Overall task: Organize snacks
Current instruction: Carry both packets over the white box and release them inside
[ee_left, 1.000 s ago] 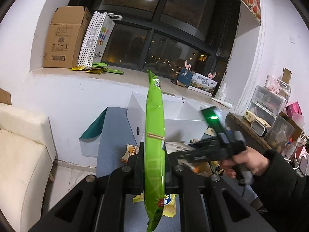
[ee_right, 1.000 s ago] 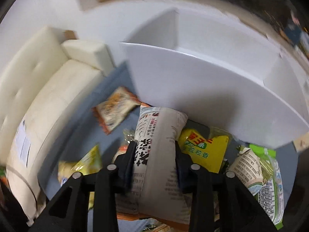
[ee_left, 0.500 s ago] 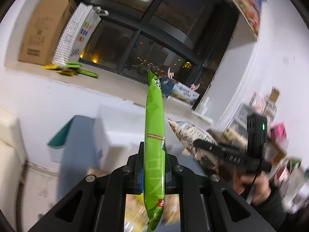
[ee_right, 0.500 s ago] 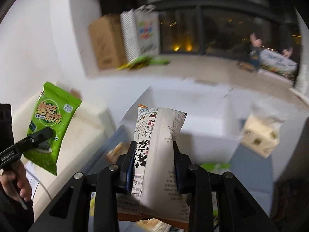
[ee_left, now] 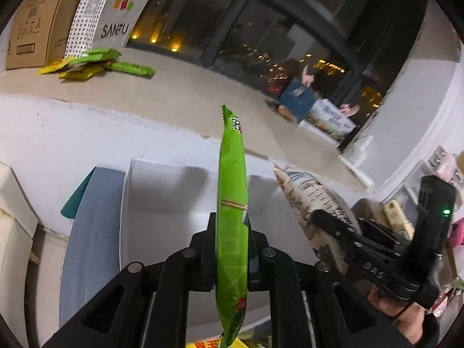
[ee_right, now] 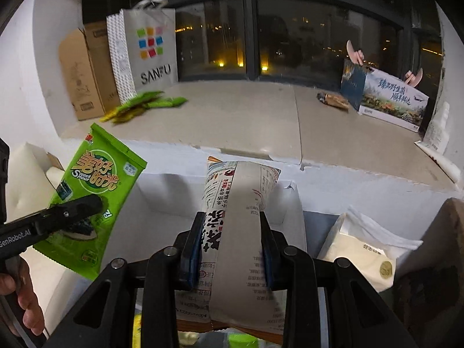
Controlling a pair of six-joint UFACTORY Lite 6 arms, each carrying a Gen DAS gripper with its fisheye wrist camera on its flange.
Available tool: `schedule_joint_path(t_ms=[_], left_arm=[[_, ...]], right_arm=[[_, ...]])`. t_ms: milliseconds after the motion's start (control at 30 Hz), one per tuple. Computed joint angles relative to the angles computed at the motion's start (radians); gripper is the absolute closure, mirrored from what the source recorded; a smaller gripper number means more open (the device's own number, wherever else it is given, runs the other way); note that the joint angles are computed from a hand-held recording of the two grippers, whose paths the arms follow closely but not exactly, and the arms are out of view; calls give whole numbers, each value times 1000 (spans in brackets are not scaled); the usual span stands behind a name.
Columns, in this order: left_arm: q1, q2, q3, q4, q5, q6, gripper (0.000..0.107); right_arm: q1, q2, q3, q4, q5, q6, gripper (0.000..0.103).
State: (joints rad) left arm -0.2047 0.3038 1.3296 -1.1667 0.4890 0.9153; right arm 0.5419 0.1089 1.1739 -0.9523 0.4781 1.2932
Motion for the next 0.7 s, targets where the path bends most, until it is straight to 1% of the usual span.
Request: schedule_joint_path(t_ms=[33, 67, 100, 133, 167, 200, 233, 267, 367, 400, 433, 467, 500, 533, 567, 600, 633, 700], left_arm=[[-3, 24, 19, 46, -12, -47, 69], [3, 52, 39, 75, 1, -79, 27], [13, 69, 46, 65, 12, -70, 5], [18, 63, 25, 19, 3, -19, 4], [16, 50, 3, -3, -7, 16, 4], [11, 33, -20, -28, -22, 63, 4], [8, 9, -51, -47, -33, 96, 4], [3, -23, -82, -67, -47, 126, 4], [-8, -161, -209, -213, -75, 300, 4], [-20, -227, -267, -278, -110, 381, 4], [-27, -282, -308, -325, -127, 443, 4], [-23, -345, -362, -395, -123, 534, 4], [-23, -417, -417, -426, -113, 584, 4], [-12, -464, -451, -425, -93, 592, 4], [6, -522, -490, -399, -64, 576, 4], [19, -606, -547, -386, -38, 567, 4], [41, -670, -587, -374, -7, 563, 4], [115, -833, -687, -324, 73, 545, 4]], right_arm=[[-13, 19, 3, 0, -16, -7, 67], [-19, 32, 9, 0, -27, -7, 66], [-32, 47, 18, 14, -46, -27, 58], [-40, 61, 29, 22, -49, -39, 44], [-41, 65, 29, 5, -35, -9, 7], [-43, 38, -3, -52, -54, 63, 0], [-48, 9, -28, -105, -73, 118, 0], [-50, -4, -37, -116, -78, 133, 0], [-43, -75, -72, -70, -92, 113, 0], [-41, -103, -89, -59, -109, 105, 0], [-26, -152, -120, -56, -129, 105, 0], [-8, -185, -142, -81, -126, 130, 0], [27, -236, -178, -136, -114, 181, 0], [49, -269, -207, -186, -110, 228, 0], [91, -332, -257, -278, -99, 314, 0], [142, -399, -307, -355, -70, 388, 0], [189, -453, -344, -391, -41, 433, 0], [255, -536, -389, -357, -14, 424, 0]])
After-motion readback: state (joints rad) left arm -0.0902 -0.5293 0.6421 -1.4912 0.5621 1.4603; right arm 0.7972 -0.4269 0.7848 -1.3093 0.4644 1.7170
